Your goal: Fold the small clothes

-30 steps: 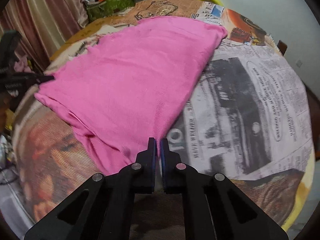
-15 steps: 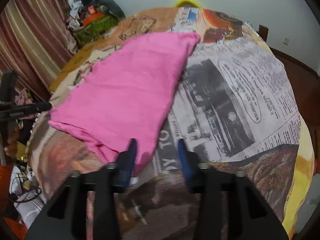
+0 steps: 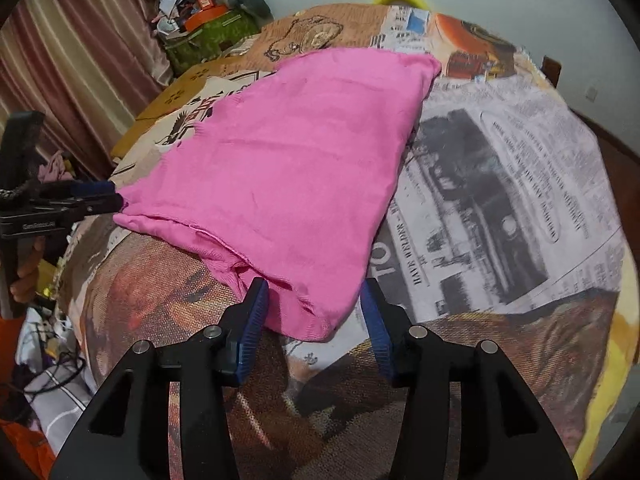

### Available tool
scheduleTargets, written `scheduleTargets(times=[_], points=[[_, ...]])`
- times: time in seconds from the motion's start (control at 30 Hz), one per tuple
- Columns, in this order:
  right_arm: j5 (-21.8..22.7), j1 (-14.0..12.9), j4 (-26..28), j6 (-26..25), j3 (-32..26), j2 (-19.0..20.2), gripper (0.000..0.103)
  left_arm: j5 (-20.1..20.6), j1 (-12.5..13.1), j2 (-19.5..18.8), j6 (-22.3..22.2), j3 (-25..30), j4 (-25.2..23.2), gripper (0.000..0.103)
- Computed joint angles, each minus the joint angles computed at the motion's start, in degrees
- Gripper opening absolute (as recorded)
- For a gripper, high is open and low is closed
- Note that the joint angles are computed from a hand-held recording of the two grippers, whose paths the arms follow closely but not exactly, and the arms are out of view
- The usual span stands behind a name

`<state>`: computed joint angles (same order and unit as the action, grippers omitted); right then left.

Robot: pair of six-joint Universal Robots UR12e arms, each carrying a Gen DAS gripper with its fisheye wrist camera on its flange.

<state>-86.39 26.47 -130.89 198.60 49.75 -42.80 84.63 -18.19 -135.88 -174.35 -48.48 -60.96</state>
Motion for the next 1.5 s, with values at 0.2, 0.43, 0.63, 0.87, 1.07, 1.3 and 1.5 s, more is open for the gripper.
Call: scheduleTargets(times=[0.2, 0.43, 0.63, 0.87, 1.07, 1.3, 1.5], points=[[0.66, 0.35, -0.63, -1.97, -0.01, 0.03, 0.051, 0.40, -0.68, 0.09, 3.74, -0.45, -1.83, 0.074], [0.97, 0.48, 1.34, -2.83, -2.20, 1.74, 0.051, 1.55, -1.39, -1.76, 3.30, 1.47, -0.49, 0.077], [2.97, 0.17, -0.63, -2.76, -1.96, 2.15, 0.042, 0.65, -1.70, -2.57, 3.20, 1.78, 2.37, 0.039], [1.65, 0.47, -1.58, -3.82, -2.12, 2.28, 0.009, 1.76, -2.00, -2.56, 2.27, 1.69, 4.37, 0.017], [-0.04, 0.51, -4.88, -5.07, -2.03, 2.05, 0.008, 0.77, -1.62, -3.10, 0.73, 3.87, 6.74, 0.017], [-3.06, 0.08, -8.28, -6.00, -4.33, 2.74, 0.008, 0.87, -1.81, -6.91, 0.22, 12.29, 7.14, 0.016], [-5.98, -0.53, -9.10, -8.16, -8.98, 4.73, 0.007, 1.19, -1.92, -14.02, -0.02, 26.97, 3.26, 0.016]])
